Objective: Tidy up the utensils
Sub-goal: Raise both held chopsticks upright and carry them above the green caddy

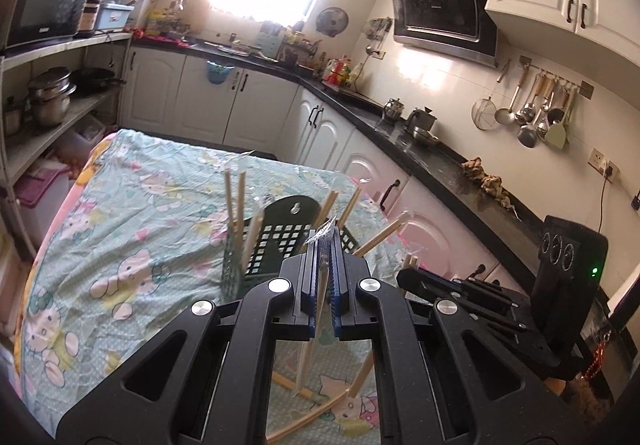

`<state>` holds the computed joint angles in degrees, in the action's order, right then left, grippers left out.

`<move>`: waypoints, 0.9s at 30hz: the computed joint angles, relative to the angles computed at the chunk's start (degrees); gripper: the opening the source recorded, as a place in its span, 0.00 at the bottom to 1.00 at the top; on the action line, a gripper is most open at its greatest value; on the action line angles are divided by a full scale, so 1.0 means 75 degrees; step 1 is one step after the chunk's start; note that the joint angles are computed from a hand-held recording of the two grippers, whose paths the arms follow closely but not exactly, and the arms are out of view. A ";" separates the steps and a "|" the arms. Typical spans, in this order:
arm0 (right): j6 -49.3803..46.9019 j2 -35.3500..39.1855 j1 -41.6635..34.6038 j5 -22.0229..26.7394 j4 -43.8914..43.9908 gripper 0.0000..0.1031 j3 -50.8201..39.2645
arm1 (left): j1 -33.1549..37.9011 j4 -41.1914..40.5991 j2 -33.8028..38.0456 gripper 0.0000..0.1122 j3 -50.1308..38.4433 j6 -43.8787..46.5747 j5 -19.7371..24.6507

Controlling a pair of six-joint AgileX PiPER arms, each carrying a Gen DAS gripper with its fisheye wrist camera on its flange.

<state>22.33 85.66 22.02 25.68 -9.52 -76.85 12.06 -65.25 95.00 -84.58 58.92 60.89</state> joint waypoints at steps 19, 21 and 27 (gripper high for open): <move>0.1033 -0.0123 -0.0266 -0.0332 -0.1506 0.06 -0.0965 | -0.0938 0.0124 0.0110 0.02 -0.1230 -0.0486 -0.0457; 0.1028 -0.0083 -0.0332 -0.0370 -0.1578 0.06 -0.1155 | -0.1023 0.0144 0.0179 0.02 -0.1463 -0.0591 -0.0481; 0.1359 0.0017 -0.0425 -0.0577 -0.2227 0.06 -0.1598 | -0.1292 0.0221 0.0380 0.02 -0.2169 -0.0913 -0.0746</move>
<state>32.52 85.79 18.83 21.35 -26.22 -88.84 2.37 -63.59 97.85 -100.85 52.07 55.30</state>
